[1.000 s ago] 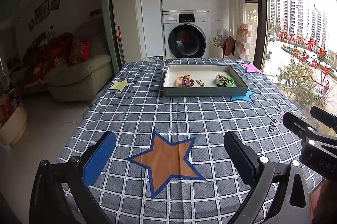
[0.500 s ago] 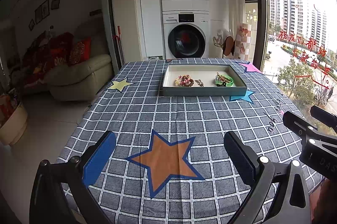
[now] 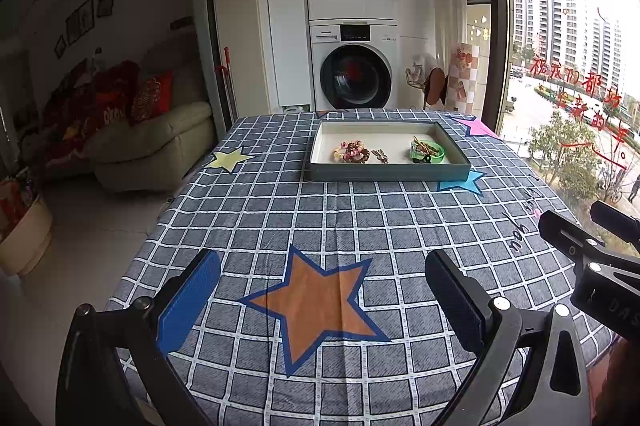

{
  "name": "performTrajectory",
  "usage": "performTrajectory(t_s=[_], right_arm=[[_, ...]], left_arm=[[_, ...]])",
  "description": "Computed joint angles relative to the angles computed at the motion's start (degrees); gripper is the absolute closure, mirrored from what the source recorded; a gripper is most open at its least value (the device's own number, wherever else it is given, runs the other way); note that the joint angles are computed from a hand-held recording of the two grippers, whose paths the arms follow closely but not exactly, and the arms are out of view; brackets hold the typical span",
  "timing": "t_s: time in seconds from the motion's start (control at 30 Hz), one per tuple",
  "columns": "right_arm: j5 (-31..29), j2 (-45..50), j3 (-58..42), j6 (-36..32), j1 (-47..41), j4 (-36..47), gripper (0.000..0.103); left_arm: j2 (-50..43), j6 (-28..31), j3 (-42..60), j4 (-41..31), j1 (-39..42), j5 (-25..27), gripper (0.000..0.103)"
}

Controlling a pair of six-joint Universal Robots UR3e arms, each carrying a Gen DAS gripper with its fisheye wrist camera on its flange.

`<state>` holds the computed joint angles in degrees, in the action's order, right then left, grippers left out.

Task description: Organize jewelry

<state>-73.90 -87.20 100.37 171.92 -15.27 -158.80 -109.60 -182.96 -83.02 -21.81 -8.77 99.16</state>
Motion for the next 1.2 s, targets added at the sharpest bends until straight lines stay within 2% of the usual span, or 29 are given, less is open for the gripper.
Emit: performTrajectory(t_s=[1.2], right_arm=[[-0.52,0.72,0.43,0.79,0.82,-0.65,0.016]], left_arm=[[-0.48,-0.67,-0.52,-0.08,0.13,0.68,0.000]])
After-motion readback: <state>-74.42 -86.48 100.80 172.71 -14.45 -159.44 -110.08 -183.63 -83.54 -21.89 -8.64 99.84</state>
